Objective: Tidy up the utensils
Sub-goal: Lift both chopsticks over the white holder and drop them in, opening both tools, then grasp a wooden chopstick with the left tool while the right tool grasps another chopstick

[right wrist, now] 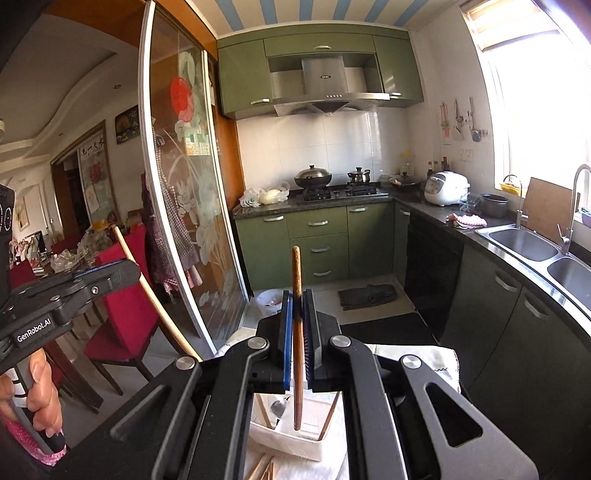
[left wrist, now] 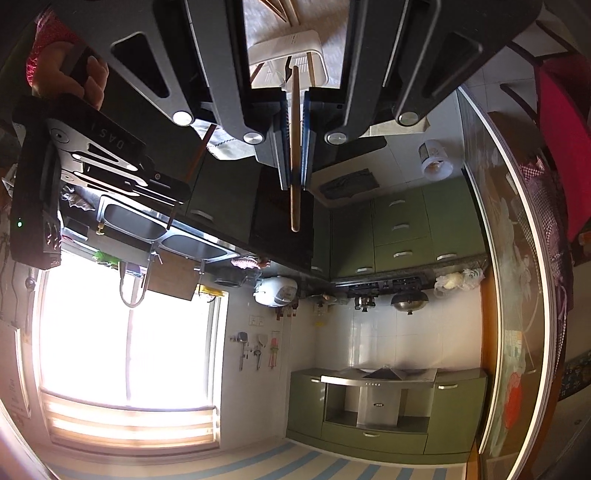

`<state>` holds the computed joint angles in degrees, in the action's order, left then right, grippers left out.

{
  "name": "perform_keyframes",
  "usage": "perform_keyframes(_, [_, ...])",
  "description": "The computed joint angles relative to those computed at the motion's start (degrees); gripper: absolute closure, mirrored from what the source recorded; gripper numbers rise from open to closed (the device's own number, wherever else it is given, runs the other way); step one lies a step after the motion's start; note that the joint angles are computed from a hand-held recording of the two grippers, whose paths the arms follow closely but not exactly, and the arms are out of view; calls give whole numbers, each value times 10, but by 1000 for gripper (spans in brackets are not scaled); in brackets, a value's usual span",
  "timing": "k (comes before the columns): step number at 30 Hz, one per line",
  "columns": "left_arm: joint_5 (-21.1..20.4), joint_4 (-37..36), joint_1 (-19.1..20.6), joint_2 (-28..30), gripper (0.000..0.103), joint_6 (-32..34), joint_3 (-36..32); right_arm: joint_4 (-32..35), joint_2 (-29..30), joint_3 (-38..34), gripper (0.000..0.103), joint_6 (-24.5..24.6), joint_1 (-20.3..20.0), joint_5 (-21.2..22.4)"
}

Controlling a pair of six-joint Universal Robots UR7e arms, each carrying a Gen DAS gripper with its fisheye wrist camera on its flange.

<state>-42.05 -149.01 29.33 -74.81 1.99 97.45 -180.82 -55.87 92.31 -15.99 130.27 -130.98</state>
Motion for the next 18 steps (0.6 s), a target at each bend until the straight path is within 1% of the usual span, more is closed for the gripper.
perform_keyframes(4, [-10,27,36,27,98,-22,-9,25,10,9,97,22,-29,1])
perform_keyframes(7, [-26,74,60,38,98,-52,-16,48,15,27,97,38,-48,10])
perform_keyframes(10, [-46,126,77,39,98,-83,-19,54,21,44,97,46,-62,16])
perform_keyframes(13, [-46,164,86,40,98,-103,-20,62,25,51,96,49,-70,18])
perform_keyframes(16, [-44,182,88,38,97,-110,-19,56,21,60,86,51,-71,23])
perform_keyframes(17, [-45,187,87,36,96,-114,-19,48,18,65,86,49,-69,24])
perform_keyframes(18, [-46,190,85,31,92,-118,-17,38,12,73,86,49,-66,27])
